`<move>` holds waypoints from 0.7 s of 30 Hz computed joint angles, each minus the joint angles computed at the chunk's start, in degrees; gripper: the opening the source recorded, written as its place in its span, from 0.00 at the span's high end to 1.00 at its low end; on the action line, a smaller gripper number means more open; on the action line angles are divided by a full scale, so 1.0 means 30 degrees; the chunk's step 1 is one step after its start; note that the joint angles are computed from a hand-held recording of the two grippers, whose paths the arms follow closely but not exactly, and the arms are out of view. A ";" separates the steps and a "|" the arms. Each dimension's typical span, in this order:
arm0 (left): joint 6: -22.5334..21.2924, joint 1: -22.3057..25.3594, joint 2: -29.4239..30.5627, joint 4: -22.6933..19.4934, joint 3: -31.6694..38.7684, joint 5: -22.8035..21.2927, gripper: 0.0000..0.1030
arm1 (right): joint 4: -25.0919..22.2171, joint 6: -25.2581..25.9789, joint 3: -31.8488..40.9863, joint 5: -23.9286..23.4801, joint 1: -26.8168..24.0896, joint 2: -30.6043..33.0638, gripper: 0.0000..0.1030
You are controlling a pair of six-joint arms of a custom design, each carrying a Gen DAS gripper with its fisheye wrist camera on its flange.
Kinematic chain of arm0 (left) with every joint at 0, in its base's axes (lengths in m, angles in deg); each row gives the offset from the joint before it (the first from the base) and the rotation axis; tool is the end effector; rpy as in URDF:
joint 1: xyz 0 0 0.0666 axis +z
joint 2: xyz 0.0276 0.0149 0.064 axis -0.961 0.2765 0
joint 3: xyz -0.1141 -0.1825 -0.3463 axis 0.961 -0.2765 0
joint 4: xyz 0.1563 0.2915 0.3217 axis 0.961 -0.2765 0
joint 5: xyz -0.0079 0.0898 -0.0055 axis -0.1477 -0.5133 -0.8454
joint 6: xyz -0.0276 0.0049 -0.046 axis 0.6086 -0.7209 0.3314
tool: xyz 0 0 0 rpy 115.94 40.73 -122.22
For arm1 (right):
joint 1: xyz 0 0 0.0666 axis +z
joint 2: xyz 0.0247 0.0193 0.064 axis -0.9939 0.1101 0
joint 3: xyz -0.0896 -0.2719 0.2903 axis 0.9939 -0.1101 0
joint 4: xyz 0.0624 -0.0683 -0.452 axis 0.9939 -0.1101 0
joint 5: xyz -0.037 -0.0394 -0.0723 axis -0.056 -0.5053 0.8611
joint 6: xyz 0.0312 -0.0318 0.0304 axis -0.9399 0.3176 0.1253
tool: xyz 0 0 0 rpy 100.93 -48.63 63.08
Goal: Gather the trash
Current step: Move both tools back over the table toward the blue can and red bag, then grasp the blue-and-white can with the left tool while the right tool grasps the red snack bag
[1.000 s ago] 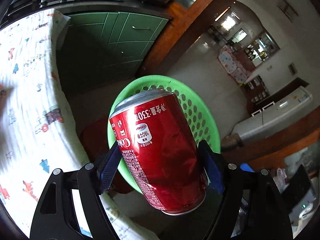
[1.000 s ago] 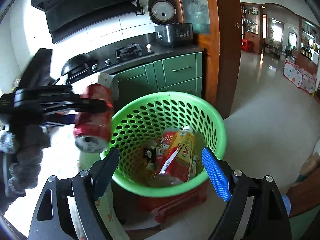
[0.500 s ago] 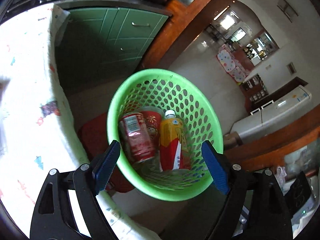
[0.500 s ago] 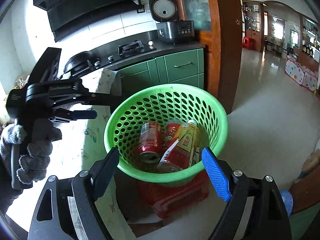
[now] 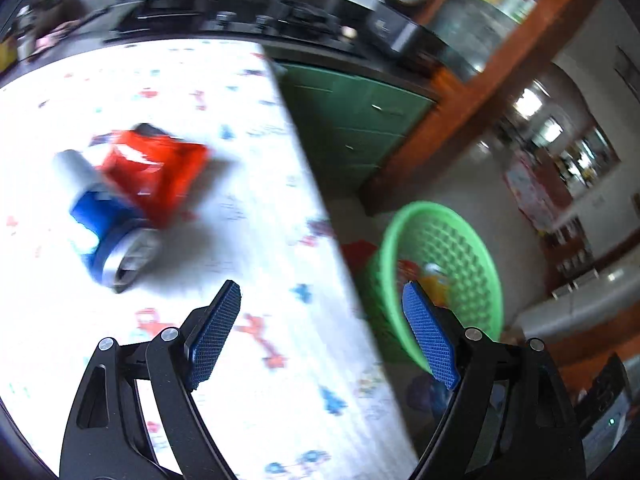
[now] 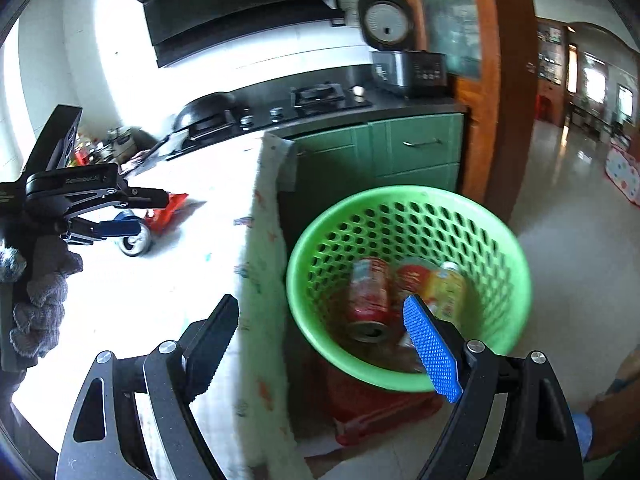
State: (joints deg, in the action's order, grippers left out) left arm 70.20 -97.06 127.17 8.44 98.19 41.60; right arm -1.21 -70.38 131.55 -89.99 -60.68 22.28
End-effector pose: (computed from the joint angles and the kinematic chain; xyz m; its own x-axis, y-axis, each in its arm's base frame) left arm 0.3477 -0.1421 0.5425 -0.6908 -0.5291 -0.4928 -0.3790 0.8454 -0.3763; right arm 0.3657 0.1643 0.5251 -0.6061 -0.2618 -0.7511 -0.5514 0.8188 0.1596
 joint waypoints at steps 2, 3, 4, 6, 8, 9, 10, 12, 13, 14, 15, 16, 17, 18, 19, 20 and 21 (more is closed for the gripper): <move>0.0674 0.0579 -0.0520 -0.0696 -0.0135 -0.0440 0.20 | 0.0038 0.0074 0.0226 0.0001 0.0453 0.0211 0.21; 0.0930 0.0840 -0.0793 -0.1060 -0.0248 -0.0758 0.20 | 0.0070 0.0093 0.0355 0.0041 0.0699 0.0332 0.21; 0.0944 0.1182 -0.1031 -0.1349 -0.0349 -0.0958 0.20 | 0.0089 0.0095 0.0467 0.0050 0.0897 0.0444 0.21; 0.1104 0.1864 -0.1581 -0.1762 -0.0513 -0.1302 0.20 | 0.0147 0.0129 0.0675 0.0001 0.1247 0.0666 0.21; 0.1177 0.2597 -0.2145 -0.1900 -0.0688 -0.1153 0.20 | 0.0210 0.0215 0.0843 0.0035 0.1610 0.0891 0.21; 0.1218 0.2880 -0.2309 -0.1963 -0.0726 -0.1192 0.20 | 0.0218 0.0239 0.0921 0.0026 0.1737 0.1015 0.20; 0.1239 0.3192 -0.2434 -0.2156 -0.0697 -0.1259 0.20 | 0.0206 0.0243 0.1005 -0.0007 0.1898 0.1139 0.20; 0.1289 0.3631 -0.2743 -0.2322 -0.0896 -0.1372 0.20 | 0.0184 0.0247 0.1161 -0.0036 0.2213 0.1348 0.20; 0.1299 0.3925 -0.2835 -0.2405 -0.0943 -0.1354 0.20 | 0.0179 0.0259 0.1227 -0.0112 0.2340 0.1448 0.20; 0.1239 0.4414 -0.2915 -0.2453 -0.1048 -0.1171 0.20 | 0.0156 0.0309 0.1282 -0.0202 0.2440 0.1531 0.20; 0.1258 0.4864 -0.2947 -0.2423 -0.1174 -0.0871 0.20 | 0.0137 0.0372 0.1336 -0.0215 0.2560 0.1606 0.20; 0.1350 0.5256 -0.2887 -0.2322 -0.1255 -0.0502 0.20 | 0.0141 0.0445 0.1409 -0.0151 0.2723 0.1706 0.20; 0.1443 0.5667 -0.2941 -0.2310 -0.1401 -0.0093 0.20 | 0.0128 0.0504 0.1488 -0.0124 0.2851 0.1805 0.20; 0.1568 0.5899 -0.2956 -0.2297 -0.1515 0.0144 0.20 | 0.0100 0.0538 0.1580 -0.0125 0.2962 0.1919 0.20; 0.1612 0.6062 -0.2883 -0.2134 -0.1594 0.0304 0.20 | 0.0044 0.0638 0.1719 -0.0131 0.3074 0.2068 0.20; 0.1572 0.6280 -0.2880 -0.2005 -0.1712 0.0454 0.20 | 0.0040 0.0684 0.1824 -0.0113 0.3185 0.2191 0.20; 0.1670 0.6305 -0.2853 -0.1940 -0.1764 0.0490 0.20 | 0.0035 0.0759 0.1919 -0.0094 0.3268 0.2310 0.20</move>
